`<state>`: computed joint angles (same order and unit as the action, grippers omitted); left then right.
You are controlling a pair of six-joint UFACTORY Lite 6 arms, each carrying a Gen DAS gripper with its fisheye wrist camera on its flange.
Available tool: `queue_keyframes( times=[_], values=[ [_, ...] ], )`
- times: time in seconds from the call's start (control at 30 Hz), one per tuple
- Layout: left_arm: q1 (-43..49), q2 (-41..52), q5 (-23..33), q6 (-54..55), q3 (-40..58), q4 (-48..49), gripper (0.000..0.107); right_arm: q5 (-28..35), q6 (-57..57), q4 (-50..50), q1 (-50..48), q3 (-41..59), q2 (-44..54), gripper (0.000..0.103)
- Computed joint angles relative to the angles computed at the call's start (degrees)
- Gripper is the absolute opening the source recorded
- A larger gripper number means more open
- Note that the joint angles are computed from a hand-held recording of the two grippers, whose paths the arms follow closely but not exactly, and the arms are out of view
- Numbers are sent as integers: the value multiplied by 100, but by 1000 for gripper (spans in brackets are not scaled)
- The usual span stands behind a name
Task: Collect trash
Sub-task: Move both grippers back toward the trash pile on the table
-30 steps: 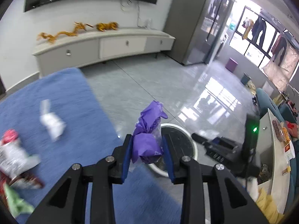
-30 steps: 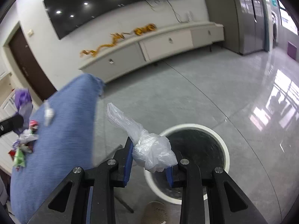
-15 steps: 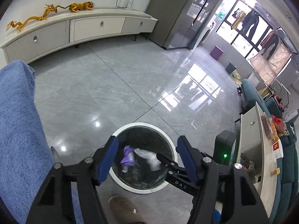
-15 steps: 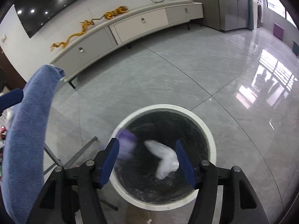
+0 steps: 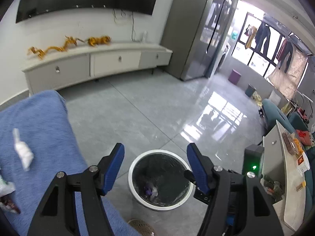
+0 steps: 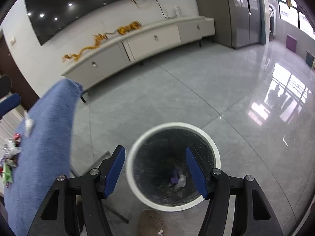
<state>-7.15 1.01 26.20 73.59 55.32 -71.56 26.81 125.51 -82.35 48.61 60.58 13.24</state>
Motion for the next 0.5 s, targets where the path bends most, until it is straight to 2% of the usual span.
queue_keyframes(
  times=[0.1,0.3,0.5],
  values=[
    [365,-775,397,-242,-380,457,64,573,-359,395,541,116,-292,61],
    [1447,-2017,1390,-448,-827,1092,64,1662,-1180,965,1571,1023,-290,61],
    [3534,-2754,2810,230,-965,1048,64,2424,-1933,1176,2331,2357,264,61]
  ],
)
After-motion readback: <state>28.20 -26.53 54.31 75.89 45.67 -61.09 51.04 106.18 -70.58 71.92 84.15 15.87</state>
